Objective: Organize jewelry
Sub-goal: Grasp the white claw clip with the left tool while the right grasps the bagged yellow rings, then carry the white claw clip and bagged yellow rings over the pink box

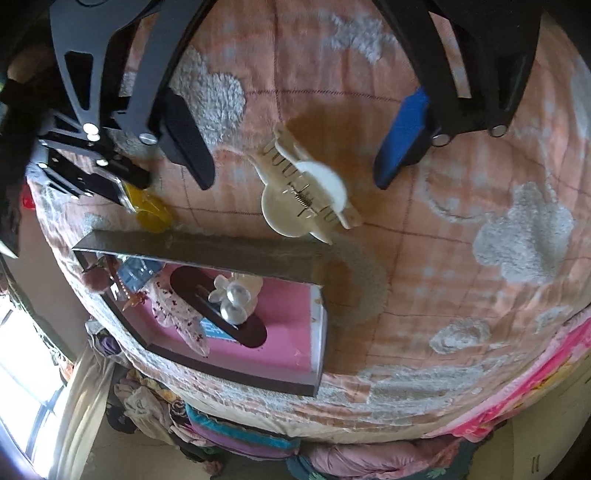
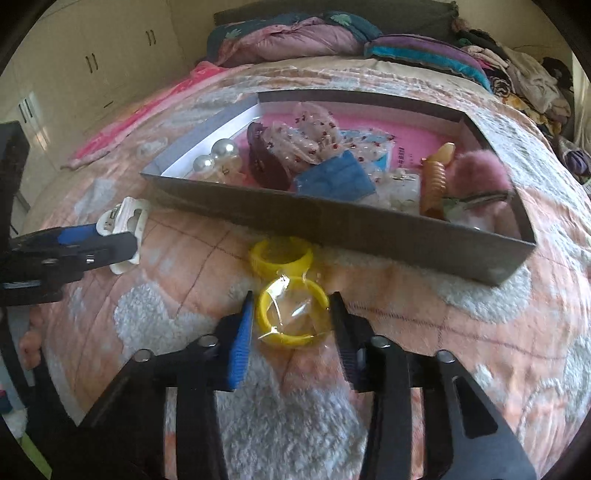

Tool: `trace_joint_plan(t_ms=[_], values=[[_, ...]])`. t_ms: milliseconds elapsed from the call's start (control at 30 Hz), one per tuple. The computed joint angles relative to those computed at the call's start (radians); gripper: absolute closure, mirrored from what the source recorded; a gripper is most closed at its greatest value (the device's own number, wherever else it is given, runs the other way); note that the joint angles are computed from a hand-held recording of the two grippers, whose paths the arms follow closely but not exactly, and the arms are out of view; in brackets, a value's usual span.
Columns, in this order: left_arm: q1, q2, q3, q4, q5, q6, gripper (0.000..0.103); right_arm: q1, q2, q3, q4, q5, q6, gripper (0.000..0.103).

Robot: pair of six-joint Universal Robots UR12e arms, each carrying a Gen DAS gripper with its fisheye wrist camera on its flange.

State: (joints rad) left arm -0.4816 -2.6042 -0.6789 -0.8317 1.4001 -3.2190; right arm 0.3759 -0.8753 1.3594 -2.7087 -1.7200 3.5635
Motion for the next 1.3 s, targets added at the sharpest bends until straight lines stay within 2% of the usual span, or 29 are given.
trace_joint_plan(t_ms=[33, 100, 167, 233, 300, 633, 933, 1133, 1300], values=[[-0.001, -0.004, 0.006, -0.004, 0.002, 0.001, 0.042, -0.001, -0.010, 0.013, -0.006, 0.010, 0.009, 0.065], [-0.005, -0.013, 0.016, -0.014, 0.015, 0.009, 0.055, 0.000, -0.028, 0.038, -0.022, 0.015, 0.013, 0.066], [-0.011, -0.014, 0.016, -0.008, 0.044, 0.037, 0.060, 0.006, -0.054, 0.078, -0.066, 0.000, 0.014, 0.066], [-0.014, -0.009, 0.008, 0.000, 0.052, 0.048, 0.074, 0.008, -0.077, 0.111, -0.096, -0.004, 0.031, 0.066], [-0.012, 0.003, -0.012, 0.017, 0.045, 0.047, 0.081, 0.010, -0.101, 0.143, -0.128, -0.017, 0.040, 0.066], [-0.020, 0.063, -0.095, 0.091, 0.037, 0.074, 0.083, 0.022, -0.186, 0.243, -0.228, -0.094, 0.059, 0.066], [-0.020, 0.118, -0.154, 0.174, 0.021, 0.084, 0.083, 0.029, -0.220, 0.270, -0.305, -0.139, 0.057, 0.066], [-0.026, 0.124, -0.128, 0.215, 0.007, 0.111, 0.083, 0.031, -0.236, 0.263, -0.340, -0.182, 0.033, 0.065], [-0.032, 0.099, -0.058, 0.216, -0.006, 0.130, 0.083, 0.030, -0.242, 0.248, -0.367, -0.215, 0.007, 0.066]])
